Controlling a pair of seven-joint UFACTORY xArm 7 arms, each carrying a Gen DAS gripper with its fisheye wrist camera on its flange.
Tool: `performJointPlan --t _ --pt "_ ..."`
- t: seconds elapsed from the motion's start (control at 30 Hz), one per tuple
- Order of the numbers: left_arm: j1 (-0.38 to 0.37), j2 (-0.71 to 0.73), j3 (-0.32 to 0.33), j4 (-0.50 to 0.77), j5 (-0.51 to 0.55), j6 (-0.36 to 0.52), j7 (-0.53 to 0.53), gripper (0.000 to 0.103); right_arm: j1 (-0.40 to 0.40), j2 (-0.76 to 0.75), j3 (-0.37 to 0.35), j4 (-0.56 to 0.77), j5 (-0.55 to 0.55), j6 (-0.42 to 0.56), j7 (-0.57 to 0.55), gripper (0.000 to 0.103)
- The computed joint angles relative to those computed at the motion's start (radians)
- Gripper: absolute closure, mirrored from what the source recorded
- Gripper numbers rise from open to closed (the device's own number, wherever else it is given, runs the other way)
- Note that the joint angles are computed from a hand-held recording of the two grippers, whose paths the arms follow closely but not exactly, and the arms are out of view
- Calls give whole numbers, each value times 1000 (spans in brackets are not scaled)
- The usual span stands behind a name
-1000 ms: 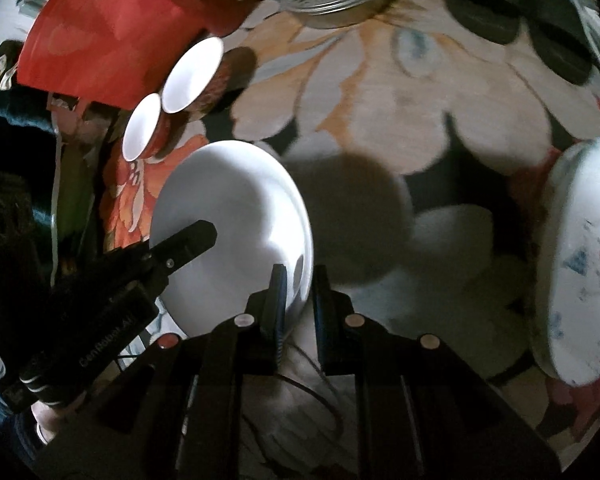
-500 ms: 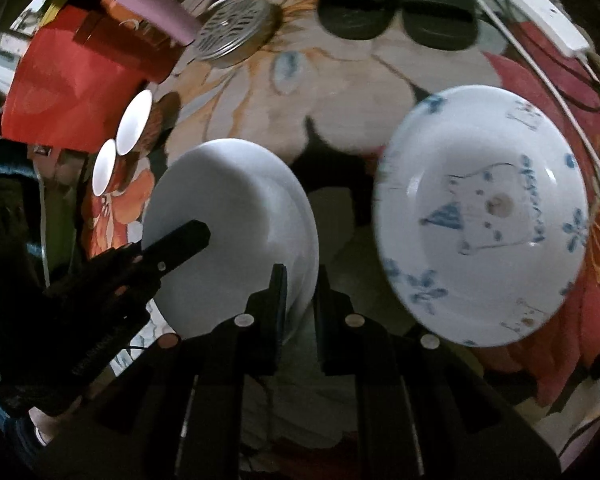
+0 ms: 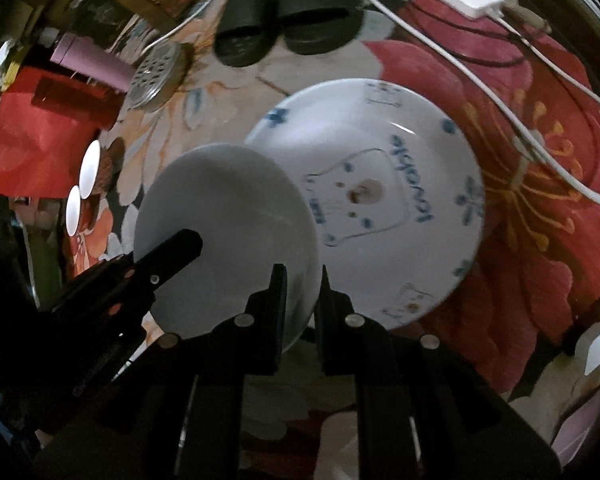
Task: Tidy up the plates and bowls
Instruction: 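Carry the white bowl with the right gripper over the stacked plates, then lower the white bowl onto the plate stack and open the right gripper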
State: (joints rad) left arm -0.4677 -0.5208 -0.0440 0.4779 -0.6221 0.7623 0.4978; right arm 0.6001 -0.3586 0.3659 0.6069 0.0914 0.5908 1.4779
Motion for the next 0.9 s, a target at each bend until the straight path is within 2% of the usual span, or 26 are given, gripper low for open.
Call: performJointPlan --t 0.13,0.4,0.67,0.9 --pt "-28 34 -25 3 -14 -19 -10 92 14 -44 -16 -63 42 -19 -1 90" --pt "-62 97 -72 13 5 -66 -43 92 48 -84 -46 -177 140 -117 -4 89" --pt "-77 143 -78 14 11 -84 -55 92 48 -75 -54 -191 143 -123 -32 87" --pt "-78 147 -69 14 -11 -73 -40 84 40 -63 -50 -189 139 -123 -34 87"
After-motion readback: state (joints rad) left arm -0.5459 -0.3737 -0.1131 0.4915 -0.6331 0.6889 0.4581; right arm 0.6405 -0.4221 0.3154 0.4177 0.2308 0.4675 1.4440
